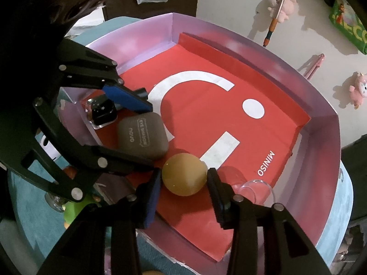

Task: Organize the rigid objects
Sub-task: 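Place the eye shadow case and tan sponge into the pink box, open both tools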

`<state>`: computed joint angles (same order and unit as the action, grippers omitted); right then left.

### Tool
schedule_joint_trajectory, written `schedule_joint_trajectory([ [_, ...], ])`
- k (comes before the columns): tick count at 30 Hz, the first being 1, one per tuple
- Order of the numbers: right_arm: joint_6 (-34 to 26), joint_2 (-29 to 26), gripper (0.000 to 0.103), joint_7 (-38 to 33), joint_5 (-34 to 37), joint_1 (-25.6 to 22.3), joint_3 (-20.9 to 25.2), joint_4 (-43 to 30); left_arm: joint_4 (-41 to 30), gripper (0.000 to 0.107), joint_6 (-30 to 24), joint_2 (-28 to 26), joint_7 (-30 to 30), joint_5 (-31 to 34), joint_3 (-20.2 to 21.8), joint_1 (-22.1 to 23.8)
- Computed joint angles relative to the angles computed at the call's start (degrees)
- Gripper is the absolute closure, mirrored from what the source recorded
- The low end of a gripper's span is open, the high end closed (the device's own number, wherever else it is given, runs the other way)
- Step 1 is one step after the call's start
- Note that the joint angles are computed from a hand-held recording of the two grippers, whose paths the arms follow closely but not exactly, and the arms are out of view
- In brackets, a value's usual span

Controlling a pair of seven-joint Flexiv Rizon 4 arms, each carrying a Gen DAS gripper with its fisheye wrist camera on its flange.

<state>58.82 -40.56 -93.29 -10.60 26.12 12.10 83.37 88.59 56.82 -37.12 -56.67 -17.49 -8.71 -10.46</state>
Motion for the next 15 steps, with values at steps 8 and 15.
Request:
schedule_joint_trajectory([
  [8, 1.2, 1.5, 0.048, -0.2, 0.2, 0.2, 0.2, 1.8, 3.6, 0.043, 4.1, 2.4, 0.9, -2.1, -1.4, 1.3],
  [15, 5.4, 5.6, 0.043, 4.6, -1.4, 1.4, -1.4, 7.2, 11.1, 0.038, 10.9, 7.6, 2.4, -7.0, -3.7, 3.0],
])
